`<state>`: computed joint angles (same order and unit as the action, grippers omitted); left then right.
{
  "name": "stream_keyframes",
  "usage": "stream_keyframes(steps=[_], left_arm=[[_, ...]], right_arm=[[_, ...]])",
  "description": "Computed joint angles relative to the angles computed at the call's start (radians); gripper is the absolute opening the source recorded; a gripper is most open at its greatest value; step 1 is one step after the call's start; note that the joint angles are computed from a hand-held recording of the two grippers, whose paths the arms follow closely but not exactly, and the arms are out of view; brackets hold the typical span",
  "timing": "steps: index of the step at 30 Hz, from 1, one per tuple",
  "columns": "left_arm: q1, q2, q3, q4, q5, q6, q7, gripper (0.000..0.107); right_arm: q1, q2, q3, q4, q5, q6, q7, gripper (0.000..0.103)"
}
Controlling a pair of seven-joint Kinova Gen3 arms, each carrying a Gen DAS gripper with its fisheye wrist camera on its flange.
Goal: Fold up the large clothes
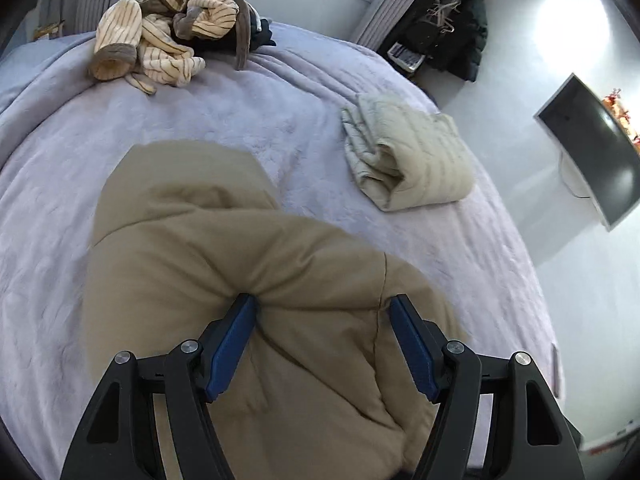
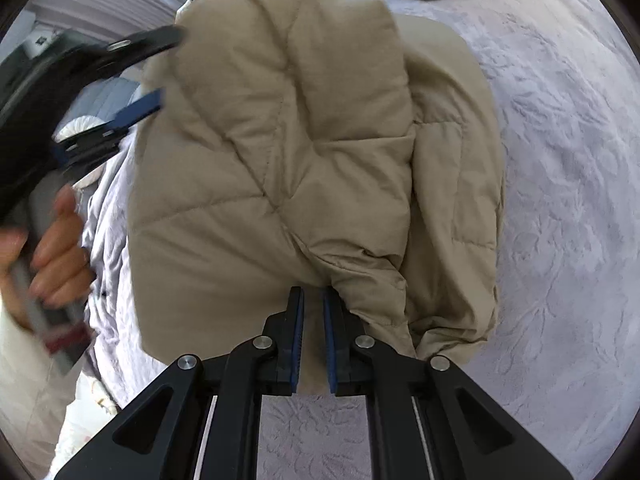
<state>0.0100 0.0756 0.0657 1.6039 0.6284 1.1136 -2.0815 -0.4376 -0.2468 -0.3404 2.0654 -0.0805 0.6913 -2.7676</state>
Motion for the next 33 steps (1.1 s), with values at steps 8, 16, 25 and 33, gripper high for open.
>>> stream_keyframes(steps=[8, 16, 25, 33], left_arm=[[0.117, 0.071, 0.058, 0.009, -0.187, -0.187, 0.114, 0.074], [0.142, 0.084, 0.071, 0.016, -0.254, -0.23, 0.162, 0.074], [0.139, 0.046, 0.068, 0.004, -0.272, -0.197, 0.159, 0.074], [0.093, 0.0, 0.038, -0.038, -0.196, -0.093, 0.114, 0.074]], right_arm=[[0.002, 0.002, 0.101, 0.148, -0.108, -0.211, 0.1, 0.007], [0.0, -0.006, 0.154, 0.191, -0.214, -0.259, 0.216, 0.006], [0.017, -0.055, 0.153, 0.175, -0.295, -0.208, 0.244, 0.011], [0.038, -0.078, 0.119, 0.106, -0.251, -0.117, 0.217, 0.012]])
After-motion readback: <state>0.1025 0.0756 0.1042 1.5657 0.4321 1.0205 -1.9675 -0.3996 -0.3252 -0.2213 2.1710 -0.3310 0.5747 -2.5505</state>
